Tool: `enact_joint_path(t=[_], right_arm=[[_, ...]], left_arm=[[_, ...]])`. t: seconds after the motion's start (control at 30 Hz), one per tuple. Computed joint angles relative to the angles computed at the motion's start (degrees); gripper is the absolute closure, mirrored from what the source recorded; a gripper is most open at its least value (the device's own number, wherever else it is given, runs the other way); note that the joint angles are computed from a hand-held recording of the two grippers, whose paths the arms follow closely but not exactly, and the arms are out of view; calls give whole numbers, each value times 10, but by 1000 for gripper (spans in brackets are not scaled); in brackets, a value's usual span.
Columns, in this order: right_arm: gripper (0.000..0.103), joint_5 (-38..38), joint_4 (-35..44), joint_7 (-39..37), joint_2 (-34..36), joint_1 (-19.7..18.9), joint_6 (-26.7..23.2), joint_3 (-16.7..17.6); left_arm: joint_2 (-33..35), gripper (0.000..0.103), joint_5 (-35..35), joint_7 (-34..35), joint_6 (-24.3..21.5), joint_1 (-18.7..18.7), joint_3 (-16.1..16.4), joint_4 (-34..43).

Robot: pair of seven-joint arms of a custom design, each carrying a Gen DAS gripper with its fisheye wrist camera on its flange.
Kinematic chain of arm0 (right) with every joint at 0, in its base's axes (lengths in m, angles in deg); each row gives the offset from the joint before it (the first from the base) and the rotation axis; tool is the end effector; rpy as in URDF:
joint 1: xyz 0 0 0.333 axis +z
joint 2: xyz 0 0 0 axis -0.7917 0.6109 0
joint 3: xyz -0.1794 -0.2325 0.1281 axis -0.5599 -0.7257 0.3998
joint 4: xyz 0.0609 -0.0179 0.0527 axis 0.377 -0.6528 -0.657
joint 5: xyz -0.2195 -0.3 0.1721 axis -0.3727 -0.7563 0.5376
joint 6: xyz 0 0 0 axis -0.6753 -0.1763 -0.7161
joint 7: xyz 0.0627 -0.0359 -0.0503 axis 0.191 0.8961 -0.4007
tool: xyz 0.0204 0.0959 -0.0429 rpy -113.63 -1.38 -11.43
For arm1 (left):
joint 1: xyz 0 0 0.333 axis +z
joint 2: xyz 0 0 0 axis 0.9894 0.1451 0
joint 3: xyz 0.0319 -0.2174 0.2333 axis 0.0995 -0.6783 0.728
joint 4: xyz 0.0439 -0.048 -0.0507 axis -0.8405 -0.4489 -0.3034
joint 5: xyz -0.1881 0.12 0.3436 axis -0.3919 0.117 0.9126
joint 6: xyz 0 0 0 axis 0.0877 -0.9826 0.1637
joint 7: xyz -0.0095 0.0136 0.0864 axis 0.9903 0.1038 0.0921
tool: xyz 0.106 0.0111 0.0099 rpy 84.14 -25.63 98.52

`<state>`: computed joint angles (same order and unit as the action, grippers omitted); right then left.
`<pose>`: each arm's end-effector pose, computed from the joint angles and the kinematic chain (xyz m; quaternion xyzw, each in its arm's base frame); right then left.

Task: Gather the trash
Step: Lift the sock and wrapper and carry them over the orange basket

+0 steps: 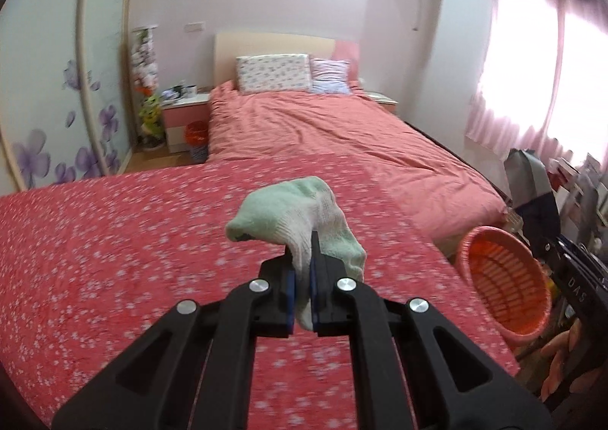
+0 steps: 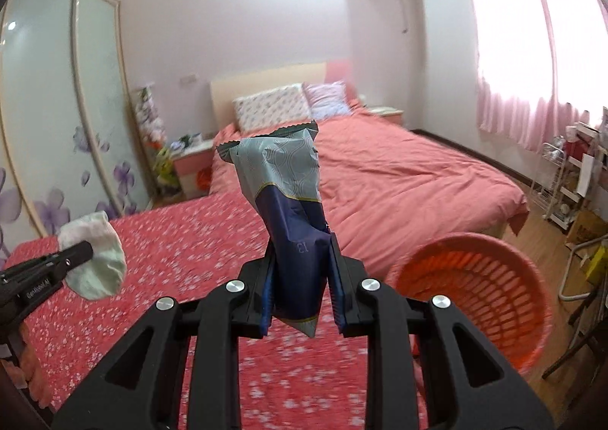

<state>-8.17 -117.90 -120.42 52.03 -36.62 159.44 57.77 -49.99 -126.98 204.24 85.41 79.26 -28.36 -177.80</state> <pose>0.4544 0.2536 0.4908 -0.4680 0.7084 -0.3926 0.3536 0.5754 -0.0107 0.5397 -0.5125 0.7235 -0.4055 0.2223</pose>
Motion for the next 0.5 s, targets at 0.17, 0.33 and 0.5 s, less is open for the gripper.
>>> enact_joint_path(t=[0.17,0.33,0.5], right_arm=[[79,-6,-47,21,-54,-9,-27,3],[79,-2,-83,38,-95,-24,-42,11],[79,8,-110,44,-123,-38,-53,15]], left_arm=[[-16,96,-11,13,-4,-27,-13,-12],[-25,96,-22,16,-16,-57,-24,-19],[-28,96,-42,35,-38,-82,-29,-24]])
